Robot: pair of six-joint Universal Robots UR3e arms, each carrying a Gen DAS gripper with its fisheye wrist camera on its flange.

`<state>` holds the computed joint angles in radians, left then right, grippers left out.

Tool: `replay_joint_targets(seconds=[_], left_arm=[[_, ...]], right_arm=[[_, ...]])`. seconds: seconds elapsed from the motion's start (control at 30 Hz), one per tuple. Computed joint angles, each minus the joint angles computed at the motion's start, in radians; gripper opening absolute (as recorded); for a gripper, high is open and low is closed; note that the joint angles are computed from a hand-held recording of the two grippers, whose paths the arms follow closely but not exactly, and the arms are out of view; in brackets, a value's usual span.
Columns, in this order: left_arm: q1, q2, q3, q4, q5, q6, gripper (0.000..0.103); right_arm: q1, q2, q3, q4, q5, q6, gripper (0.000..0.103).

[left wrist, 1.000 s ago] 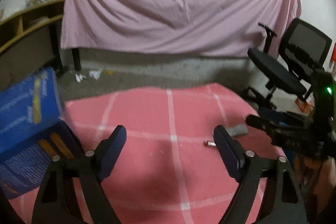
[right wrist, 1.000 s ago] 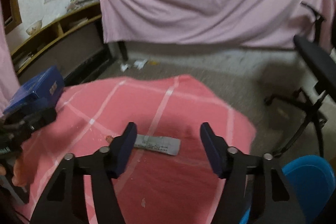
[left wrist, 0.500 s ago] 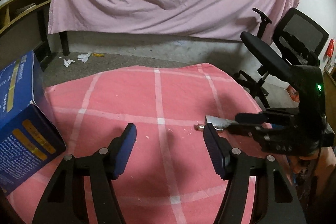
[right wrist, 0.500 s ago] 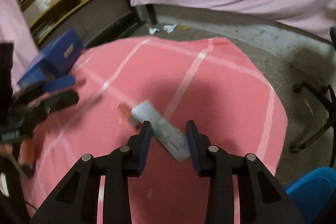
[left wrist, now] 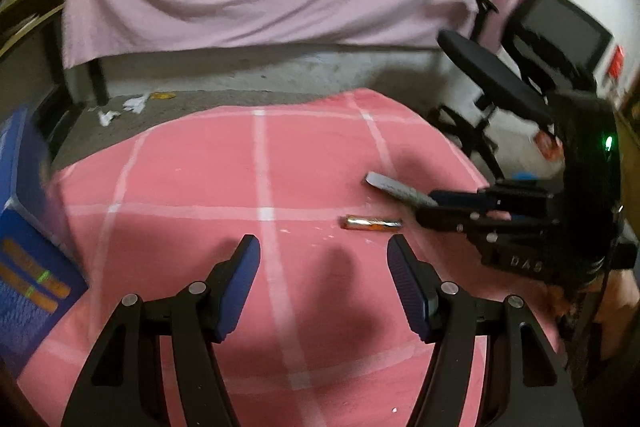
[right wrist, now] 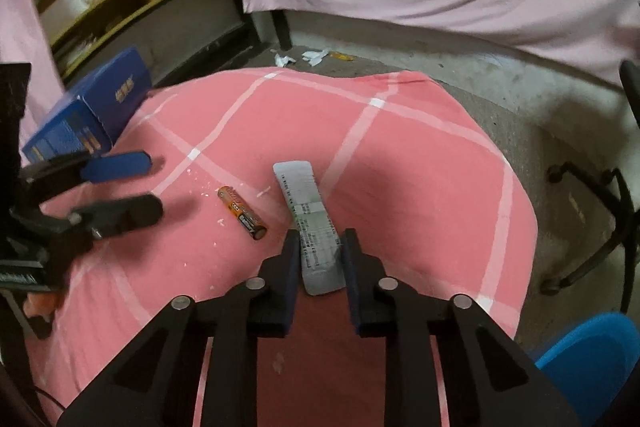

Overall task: Collect trash
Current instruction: 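Grasp the white paper strip with the right tool while the left tool grasps the AA battery, then carry the paper strip and AA battery over the blue bucket and open both tools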

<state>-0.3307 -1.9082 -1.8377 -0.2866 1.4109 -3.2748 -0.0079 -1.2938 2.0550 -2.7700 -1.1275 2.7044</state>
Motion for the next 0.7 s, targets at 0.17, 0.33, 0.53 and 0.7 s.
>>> replay_joint_targets(seconds=[0.17, 0.33, 0.53, 0.7], left_arm=[[-0.035, -0.111, 0.169, -0.111, -0.005, 0.054, 0.058], [-0.093, -0.23, 0.348, -0.217, 0.063, 0.063, 0.057], [-0.122, -0.292, 0.432, -0.258, 0.134, 0.08, 0.037], [-0.134, -0.286, 0.419, -0.234, 0.145, 0.045, 0.037]], right_arm=[[-0.039, -0.06, 0.089, -0.053, 0.011, 0.029, 0.016], [-0.078, -0.106, 0.148, -0.072, 0.031, 0.043, 0.016], [-0.073, -0.113, 0.184, -0.128, 0.03, 0.08, 0.016], [-0.085, -0.147, 0.24, -0.189, 0.023, 0.119, 0.016]])
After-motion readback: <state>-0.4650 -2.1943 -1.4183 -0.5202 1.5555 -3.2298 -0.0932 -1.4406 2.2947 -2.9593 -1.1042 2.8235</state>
